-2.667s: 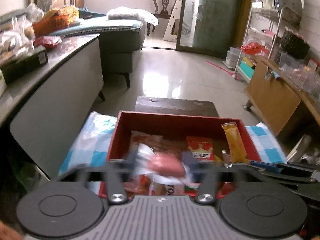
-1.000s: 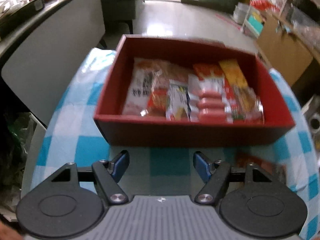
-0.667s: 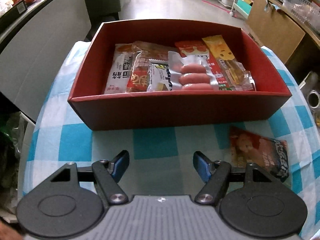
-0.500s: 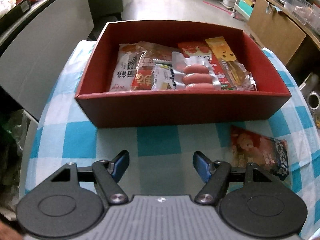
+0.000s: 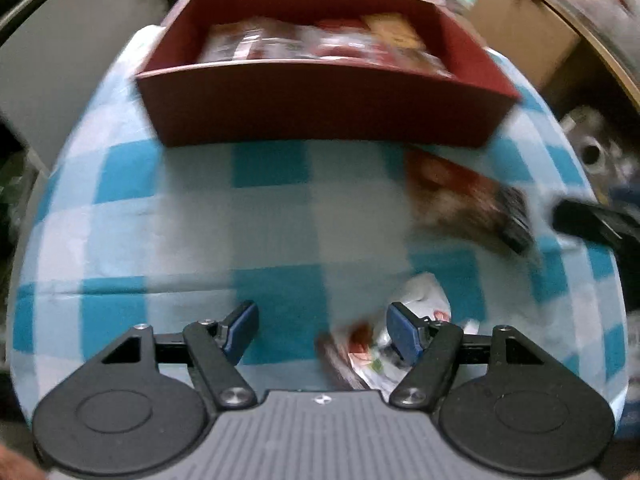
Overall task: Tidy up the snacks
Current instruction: 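Move the left tool to the white jerky pouch while the right tool approaches the red-and-blue chip bag, then grasp the white jerky pouch with the left tool while the right tool grasps the chip bag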
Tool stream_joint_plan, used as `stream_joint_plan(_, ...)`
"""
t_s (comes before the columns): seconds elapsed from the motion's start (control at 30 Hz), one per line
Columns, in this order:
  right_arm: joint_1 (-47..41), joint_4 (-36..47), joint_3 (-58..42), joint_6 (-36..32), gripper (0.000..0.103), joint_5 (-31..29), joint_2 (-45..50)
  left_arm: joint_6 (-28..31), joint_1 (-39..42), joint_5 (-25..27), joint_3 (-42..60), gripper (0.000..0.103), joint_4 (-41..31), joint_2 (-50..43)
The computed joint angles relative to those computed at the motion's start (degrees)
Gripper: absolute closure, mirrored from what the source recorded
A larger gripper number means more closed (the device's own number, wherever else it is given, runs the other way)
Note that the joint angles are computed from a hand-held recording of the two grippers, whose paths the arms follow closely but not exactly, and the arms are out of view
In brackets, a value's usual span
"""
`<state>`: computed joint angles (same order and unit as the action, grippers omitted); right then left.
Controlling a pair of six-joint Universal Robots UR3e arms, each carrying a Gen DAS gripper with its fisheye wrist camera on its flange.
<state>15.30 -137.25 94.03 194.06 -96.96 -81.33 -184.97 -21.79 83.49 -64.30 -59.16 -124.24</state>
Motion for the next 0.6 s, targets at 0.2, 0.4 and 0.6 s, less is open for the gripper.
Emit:
stream_joint_plan(0.2,-3.8,-1.3,2.3,-2.2,0.000,1.8,0.0,6.8,-4.6,2.5,0.0,0.036,3.5,-0.3)
stream_joint_plan(0.4,-6.7,-0.2,3.6,-5.2,0.000,5.1,0.4,9.1,-5.6,-0.4,-0.4,0.032,2.5,0.9)
stream_joint_plan(0.6,-6.3,0.4,-1.3,-14.0,0.000,7.5,4.4,14.5,-10.1,4.5,0.7,0.017,3.2,-2.5)
